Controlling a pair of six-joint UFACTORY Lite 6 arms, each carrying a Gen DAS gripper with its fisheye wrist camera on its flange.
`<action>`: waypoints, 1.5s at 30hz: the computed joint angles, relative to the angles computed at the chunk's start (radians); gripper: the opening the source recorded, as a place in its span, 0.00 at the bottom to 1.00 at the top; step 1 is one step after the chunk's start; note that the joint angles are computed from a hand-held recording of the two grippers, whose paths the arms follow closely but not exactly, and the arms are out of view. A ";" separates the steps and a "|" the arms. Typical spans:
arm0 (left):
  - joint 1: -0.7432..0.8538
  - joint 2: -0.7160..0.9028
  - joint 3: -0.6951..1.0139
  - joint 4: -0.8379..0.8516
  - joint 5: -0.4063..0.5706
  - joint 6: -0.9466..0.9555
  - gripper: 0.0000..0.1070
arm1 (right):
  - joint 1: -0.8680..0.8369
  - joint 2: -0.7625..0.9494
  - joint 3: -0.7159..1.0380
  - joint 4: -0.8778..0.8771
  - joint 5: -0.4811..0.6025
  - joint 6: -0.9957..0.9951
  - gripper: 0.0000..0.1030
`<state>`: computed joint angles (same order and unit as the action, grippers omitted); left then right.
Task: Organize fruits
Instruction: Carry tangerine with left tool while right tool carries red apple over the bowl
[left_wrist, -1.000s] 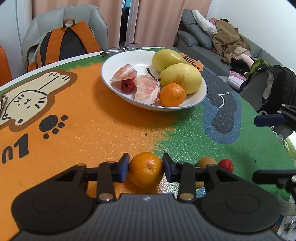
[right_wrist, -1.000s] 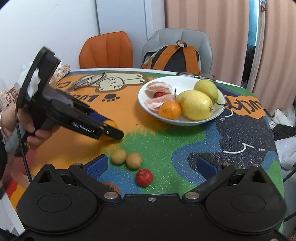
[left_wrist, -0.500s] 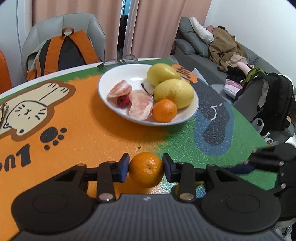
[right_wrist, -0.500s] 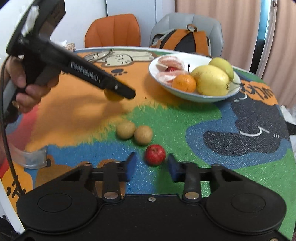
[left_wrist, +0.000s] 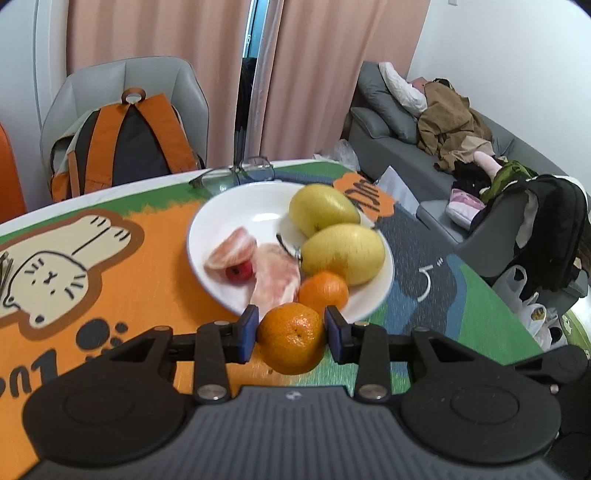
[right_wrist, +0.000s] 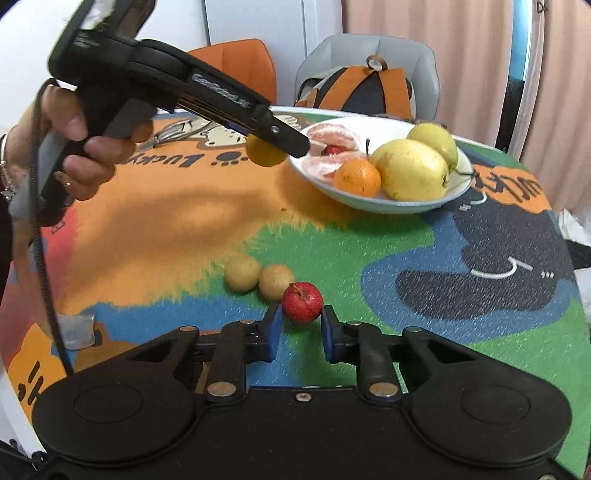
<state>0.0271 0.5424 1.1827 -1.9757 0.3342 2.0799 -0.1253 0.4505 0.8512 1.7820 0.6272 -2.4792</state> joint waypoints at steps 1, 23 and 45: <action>-0.003 0.012 0.017 -0.006 0.001 0.003 0.35 | -0.001 -0.003 0.005 0.001 0.001 0.005 0.20; -0.017 0.231 0.326 0.199 -0.038 -0.255 0.35 | 0.020 0.099 0.341 -0.127 -0.032 0.266 0.20; -0.003 0.380 0.451 0.281 -0.024 -0.324 0.37 | 0.116 0.467 0.988 -0.493 -0.103 0.833 0.20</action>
<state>0.0244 0.9224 1.6341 -1.6950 0.3105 1.7560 -0.0090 0.9178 1.8397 1.2893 0.5246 -1.6467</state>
